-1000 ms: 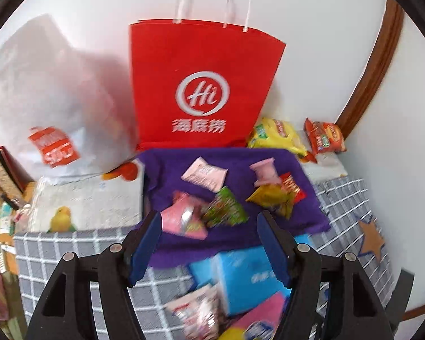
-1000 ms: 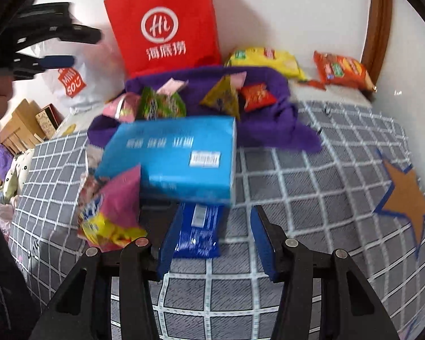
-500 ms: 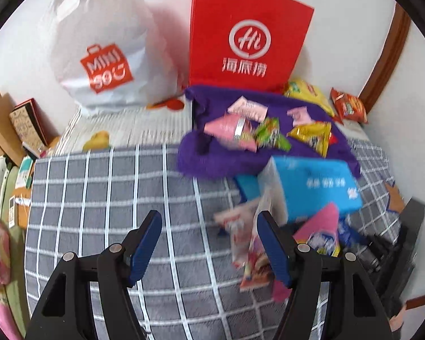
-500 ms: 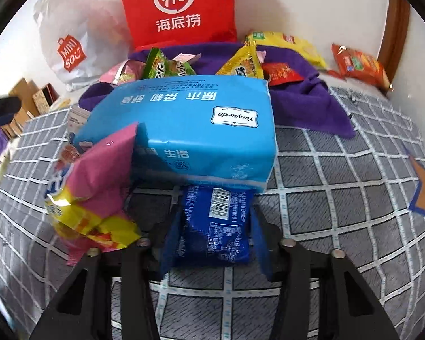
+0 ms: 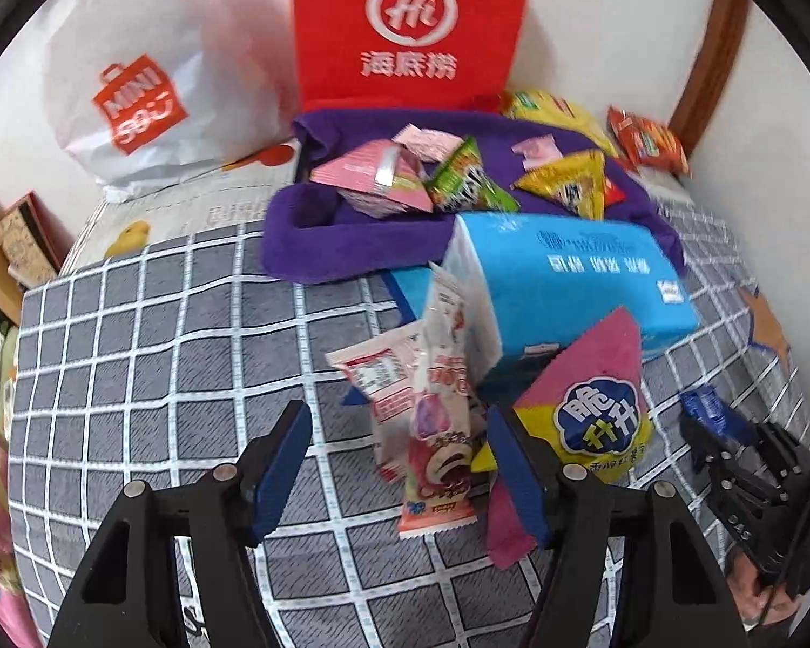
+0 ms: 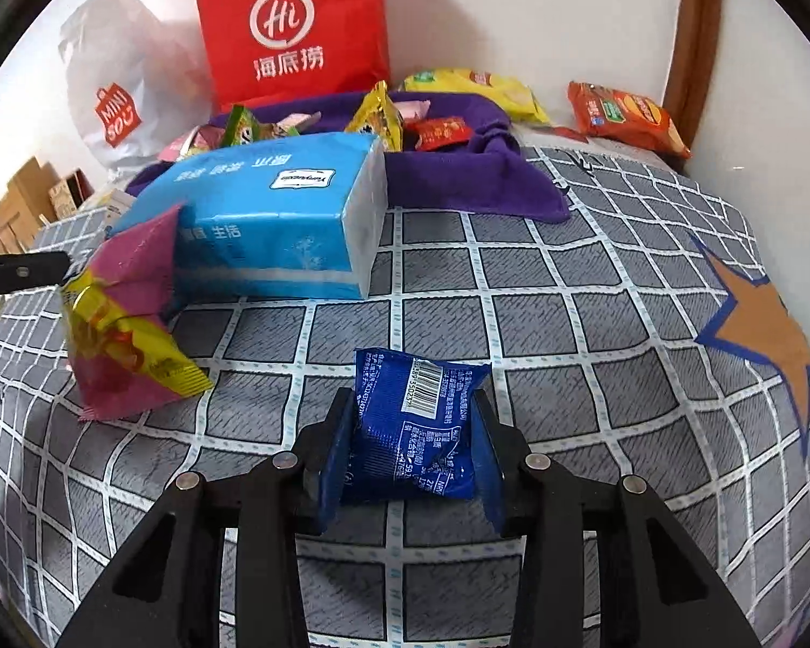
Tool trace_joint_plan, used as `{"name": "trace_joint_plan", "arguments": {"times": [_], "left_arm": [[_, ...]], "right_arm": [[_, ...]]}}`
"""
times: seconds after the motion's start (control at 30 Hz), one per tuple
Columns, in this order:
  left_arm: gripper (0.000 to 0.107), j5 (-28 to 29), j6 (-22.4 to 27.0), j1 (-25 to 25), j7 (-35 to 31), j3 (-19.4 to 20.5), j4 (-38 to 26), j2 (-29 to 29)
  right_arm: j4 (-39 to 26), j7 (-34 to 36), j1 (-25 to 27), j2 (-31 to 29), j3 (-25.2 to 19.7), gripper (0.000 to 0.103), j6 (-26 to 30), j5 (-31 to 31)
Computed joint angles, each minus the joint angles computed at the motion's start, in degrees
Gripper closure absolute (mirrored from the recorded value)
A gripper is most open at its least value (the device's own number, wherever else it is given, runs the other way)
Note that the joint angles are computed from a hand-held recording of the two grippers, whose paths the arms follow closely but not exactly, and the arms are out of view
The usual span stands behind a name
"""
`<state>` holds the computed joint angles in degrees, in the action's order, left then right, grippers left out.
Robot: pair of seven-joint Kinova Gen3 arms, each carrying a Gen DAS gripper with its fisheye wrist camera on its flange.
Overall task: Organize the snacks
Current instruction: 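Grasp the pink-and-white stick snack with the left tool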
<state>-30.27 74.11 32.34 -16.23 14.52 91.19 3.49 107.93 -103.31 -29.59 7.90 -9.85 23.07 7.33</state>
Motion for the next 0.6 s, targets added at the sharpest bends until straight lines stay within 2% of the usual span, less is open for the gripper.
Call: {"name": "trace_joint_plan", "arguments": {"times": [0.03, 0.13, 0.2, 0.27, 0.33, 0.43, 0.6], "left_arm": [[0.045, -0.16, 0.46, 0.00, -0.96, 0.08, -0.66, 0.95], [0.057, 0.45, 1.23, 0.11, -2.40, -0.67, -1.92, 2.92], [0.073, 1.79, 0.22, -0.21, -3.31, -1.48, -1.65, 3.32], [0.086, 1.90, 0.82, 0.10, -2.93, -1.86, -1.71, 3.63], [0.088, 2.46, 0.14, 0.72, -3.16, -2.84, -0.91, 2.58], [0.089, 5.79, -3.24, -1.54, -3.79, -1.91, 1.59, -1.19], [0.089, 6.59, -0.03, -1.86, -1.33, 0.79, 3.12, -4.16]], "right_arm": [[0.60, 0.58, 0.20, -0.14, -0.15, 0.062, -0.77, -0.28], [0.15, 2.60, 1.23, 0.08, -0.78, 0.062, -0.31, -2.44], [0.02, 4.41, 2.12, 0.26, -1.18, 0.061, -0.41, -4.47], [0.01, 4.43, 1.85, 0.27, -0.94, 0.061, -0.41, -4.65], [-0.13, 3.65, 1.18, 0.31, -0.48, 0.061, -0.22, -3.86], [-0.27, 2.03, 0.09, 0.38, 0.15, 0.060, 0.16, -1.91], [-0.33, 0.99, -0.15, 0.43, 0.09, 0.060, 0.29, -0.73]]}}
